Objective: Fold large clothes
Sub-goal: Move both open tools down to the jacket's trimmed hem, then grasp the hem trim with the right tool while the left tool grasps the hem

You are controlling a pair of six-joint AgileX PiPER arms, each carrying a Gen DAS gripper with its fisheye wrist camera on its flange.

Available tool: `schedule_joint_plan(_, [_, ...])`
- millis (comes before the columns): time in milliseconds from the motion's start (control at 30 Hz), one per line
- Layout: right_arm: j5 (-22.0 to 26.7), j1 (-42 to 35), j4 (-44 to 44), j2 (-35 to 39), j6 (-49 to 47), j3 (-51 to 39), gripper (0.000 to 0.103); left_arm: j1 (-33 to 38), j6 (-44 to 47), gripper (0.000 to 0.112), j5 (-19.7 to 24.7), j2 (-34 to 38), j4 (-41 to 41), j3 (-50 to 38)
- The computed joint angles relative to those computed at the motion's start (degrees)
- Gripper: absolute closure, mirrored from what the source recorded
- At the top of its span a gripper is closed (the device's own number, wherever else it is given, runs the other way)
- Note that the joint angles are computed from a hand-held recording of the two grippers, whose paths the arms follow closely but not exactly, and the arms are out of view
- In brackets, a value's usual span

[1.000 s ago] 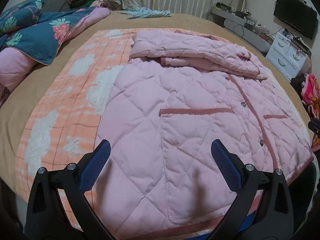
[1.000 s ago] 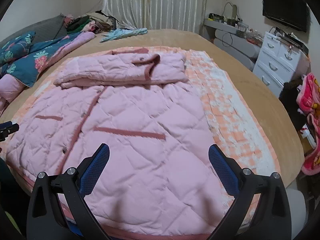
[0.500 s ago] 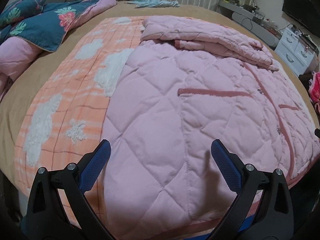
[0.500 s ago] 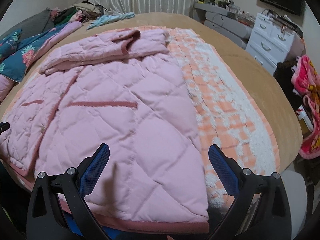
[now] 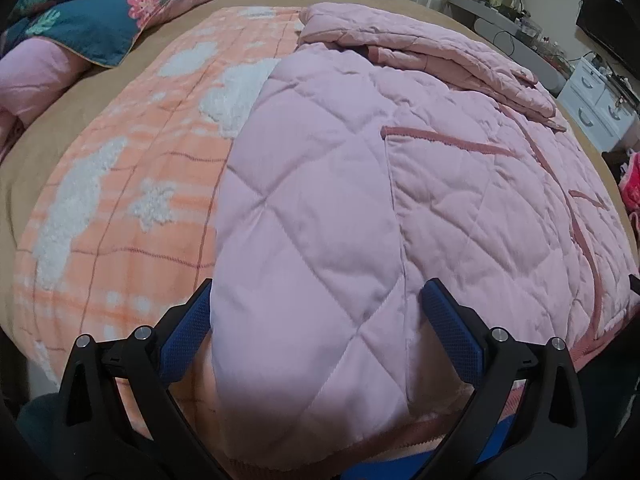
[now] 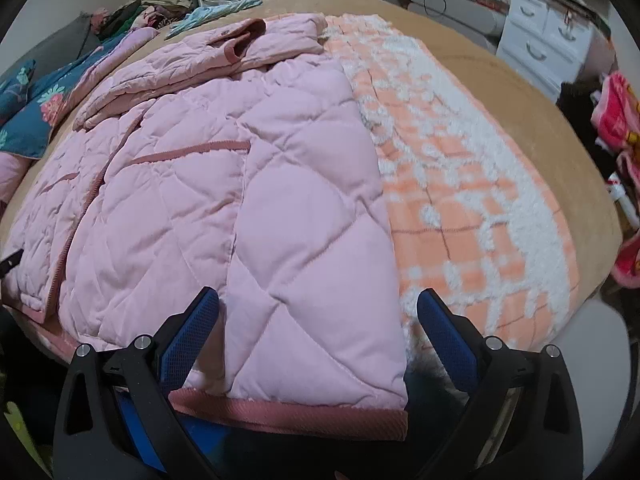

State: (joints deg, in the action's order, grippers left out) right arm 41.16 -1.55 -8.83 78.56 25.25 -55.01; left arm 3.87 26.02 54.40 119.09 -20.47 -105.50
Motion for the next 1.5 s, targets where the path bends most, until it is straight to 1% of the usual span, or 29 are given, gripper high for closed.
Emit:
schedule_joint_plan(100, [1.14, -1.63, 5.08, 0.39, -4.44, 0.00, 0.004, 0.46, 0.25, 0.018, 0.42, -0.10, -0.56, 0.19])
schedule_joint_plan(267, [1.61, -3.32, 11.10, 0.19, -8.45, 1.03, 0.004, 1.04, 0.70, 0.018, 0.56, -0.42, -1.86, 1.24])
schedule_joint_plan(400, [2.16, -3.56, 12.70, 0.39, -9.54, 1.20, 0.005, 1.35, 1.20, 0.018, 0.17, -1.04, -2.58, 2.60])
schedule_joint_plan(433, [2.02, -3.40, 12.68, 0.39, -9.69, 1.31, 0.007, 1.46, 1.49, 0.018, 0.06, -1.34, -2.81, 3.14])
schedule_joint_plan(533, [1.25, -3.07, 13.87, 0.18, -11.70, 2.20, 0.017, 2.00, 2.26, 0.018, 0.29, -1.92, -3.91, 4.41])
schedule_joint_plan(667, [-0.14, -3.38, 15.90, -1.04, -14.49, 3.58, 0.025, 2.49, 3.27, 0.018, 0.15, -2.94, -5.02, 6.13])
schedule_joint_plan(733, [-1.85, -3.54, 18.00, -1.57, -16.89, 4.56, 0.039, 2.53, 3.37, 0.018, 0.07, -3.24, -5.20, 6.60])
schedule_joint_plan(767, [-2.55, -3.83, 19.32, -1.96, -18.24, 5.08, 0.043, 2.49, 3.31, 0.018, -0.09, -3.42, -5.14, 6.87])
schedule_joint_plan(800, [-3.34, -3.95, 20.28, -2.54, -18.97, 5.68, 0.052, 2.50, 3.41, 0.018, -0.11, -3.40, -5.09, 6.85])
schedule_joint_plan(833, [-4.02, -3.82, 20.99, -2.99, -19.52, 6.02, 0.063, 2.44, 3.50, 0.018, -0.34, -3.59, -4.98, 7.13])
schedule_joint_plan(867, [-5.46, -3.18, 21.31, -3.79, -19.91, 6.73, 0.068, 2.39, 3.55, 0.018, -0.42, -3.69, -4.97, 7.27])
schedule_joint_plan(900, [-6.11, -2.01, 19.60, -4.04, -18.37, 6.65, 0.074, 2.47, 3.81, 0.018, -0.49, -3.83, -5.16, 7.52])
schedule_joint_plan(933, [-6.57, -0.68, 17.12, -4.23, -16.14, 6.50, 0.078, 2.46, 3.94, 0.018, -0.60, -3.89, -5.23, 7.70])
schedule_joint_plan(967, [-6.86, 0.51, 14.88, -4.41, -14.12, 6.28, 0.079, 2.53, 4.18, 0.018, -0.68, -3.84, -5.38, 7.79])
schedule_joint_plan(1000, [-7.34, 1.47, 13.38, -4.55, -12.64, 6.01, 0.079, 2.43, 4.08, 0.018, -0.73, -3.84, -5.39, 7.88])
schedule_joint_plan(1100, [-7.43, 1.95, 13.05, -4.51, -12.12, 5.33, 0.080, 2.30, 4.04, 0.018, -0.67, -3.69, -5.36, 7.71])
schedule_joint_plan(1167, [-6.78, 0.74, 15.78, -4.13, -13.91, 4.99, 0.078, 2.30, 4.06, 0.018, -0.70, -3.70, -5.39, 7.69])
schedule_joint_plan(1200, [-6.36, 0.22, 16.75, -3.73, -14.69, 4.80, 0.075, 2.28, 4.13, 0.018, -0.76, -3.75, -5.40, 7.71])
schedule_joint_plan(1233, [-5.63, 0.01, 17.04, -3.40, -14.88, 4.53, 0.070, 2.30, 4.38, 0.022, -0.84, -3.90, -5.56, 7.75])
schedule_joint_plan(1267, [-4.13, -0.39, 17.25, -2.76, -15.26, 3.82, 0.068, 2.07, 4.42, 0.028, -1.37, -4.28, -5.30, 8.17])
schedule_joint_plan(1300, [-3.42, -0.43, 17.03, -2.35, -15.03, 3.43, 0.065, 1.95, 4.48, 0.032, -1.85, -4.68, -5.03, 8.46])
schedule_joint_plan(1367, [-2.84, -0.72, 18.02, -2.19, -15.85, 3.47, 0.063, 2.05, 5.02, 0.045, -2.23, -5.50, -5.44, 9.21])
schedule_joint_plan(1400, [-2.26, -0.82, 17.93, -1.81, -15.89, 3.17, 0.060, 2.10, 5.08, 0.048, -2.50, -5.85, -5.45, 9.46])
schedule_joint_plan(1433, [-2.13, -0.53, 17.27, -1.61, -15.58, 3.10, 0.057, 2.10, 4.74, 0.058, -3.11, -6.22, -5.06, 9.90])
schedule_joint_plan(1467, [-2.03, -0.16, 16.65, -1.51, -15.47, 3.11, 0.055, 2.50, 5.12, 0.070, -2.76, -6.26, -5.89, 9.85])
schedule_joint_plan(1500, [-1.51, 0.45, 15.46, -1.17, -14.78, 3.00, 0.050, 3.39, 6.74, 0.079, -0.86, -5.93, -8.76, 9.26])
